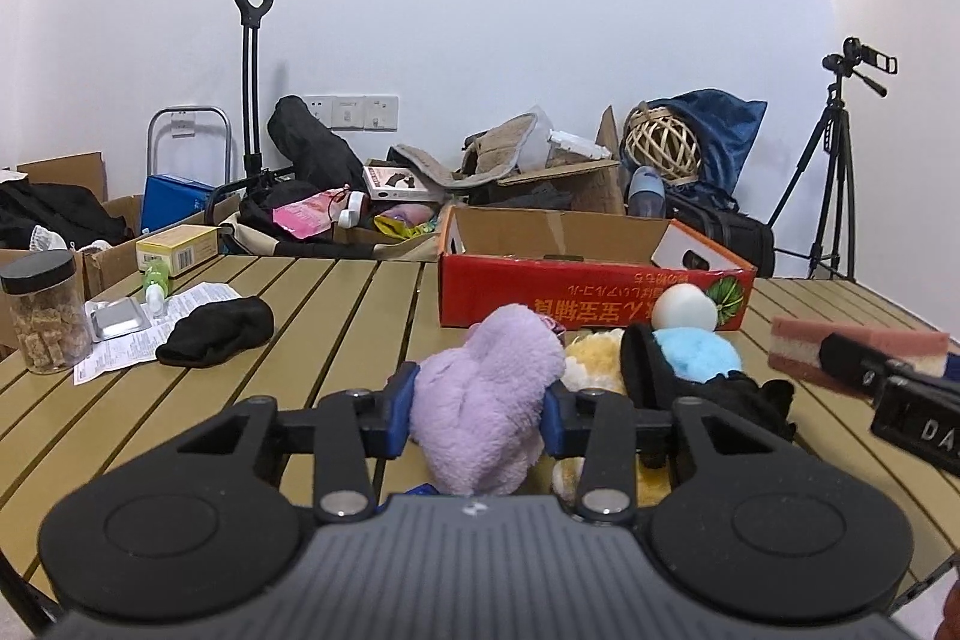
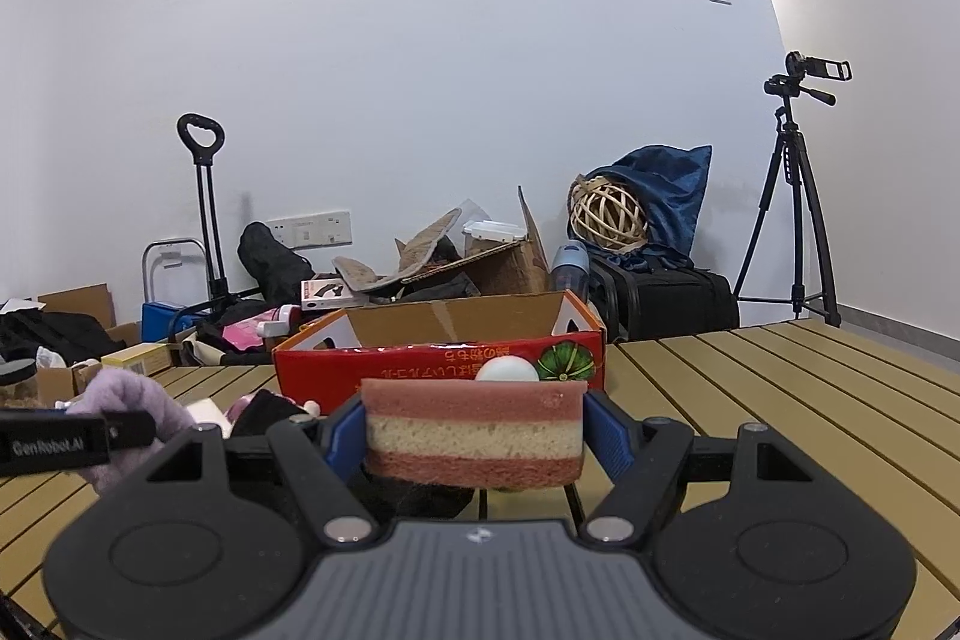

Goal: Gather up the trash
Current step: 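Grasp the lilac fuzzy cloth with the left gripper while the right holds the sponge, then lift both held items off the table and carry them over the black bin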

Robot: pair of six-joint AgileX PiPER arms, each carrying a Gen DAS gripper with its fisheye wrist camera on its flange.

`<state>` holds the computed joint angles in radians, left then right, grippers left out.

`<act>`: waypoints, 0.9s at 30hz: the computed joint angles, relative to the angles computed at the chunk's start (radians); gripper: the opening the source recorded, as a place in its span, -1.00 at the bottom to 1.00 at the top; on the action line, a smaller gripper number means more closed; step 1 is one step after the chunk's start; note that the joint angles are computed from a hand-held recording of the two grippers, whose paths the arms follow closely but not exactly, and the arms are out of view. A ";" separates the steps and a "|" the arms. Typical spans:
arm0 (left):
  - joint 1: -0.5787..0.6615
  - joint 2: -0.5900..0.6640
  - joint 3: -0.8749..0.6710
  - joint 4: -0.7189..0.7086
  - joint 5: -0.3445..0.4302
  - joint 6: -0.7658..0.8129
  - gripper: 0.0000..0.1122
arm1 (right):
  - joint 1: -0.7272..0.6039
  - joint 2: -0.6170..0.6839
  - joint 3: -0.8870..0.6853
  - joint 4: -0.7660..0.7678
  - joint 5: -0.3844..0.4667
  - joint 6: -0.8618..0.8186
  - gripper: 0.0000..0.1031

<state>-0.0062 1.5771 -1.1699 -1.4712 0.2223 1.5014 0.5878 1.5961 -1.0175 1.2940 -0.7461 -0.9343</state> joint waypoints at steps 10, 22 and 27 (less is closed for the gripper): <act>0.028 -0.066 0.041 0.000 0.048 0.002 -0.27 | 0.036 -0.044 0.033 -0.002 -0.006 -0.047 0.41; 0.086 -0.166 0.139 0.023 0.117 -0.003 -0.27 | 0.083 -0.145 0.083 0.091 0.011 -0.189 0.41; 0.123 -0.203 0.178 0.022 0.154 -0.002 -0.27 | 0.115 -0.198 0.112 0.150 0.003 -0.263 0.41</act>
<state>0.1170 1.3736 -0.9916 -1.4490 0.3767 1.4991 0.7027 1.3983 -0.9055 1.4444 -0.7435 -1.1975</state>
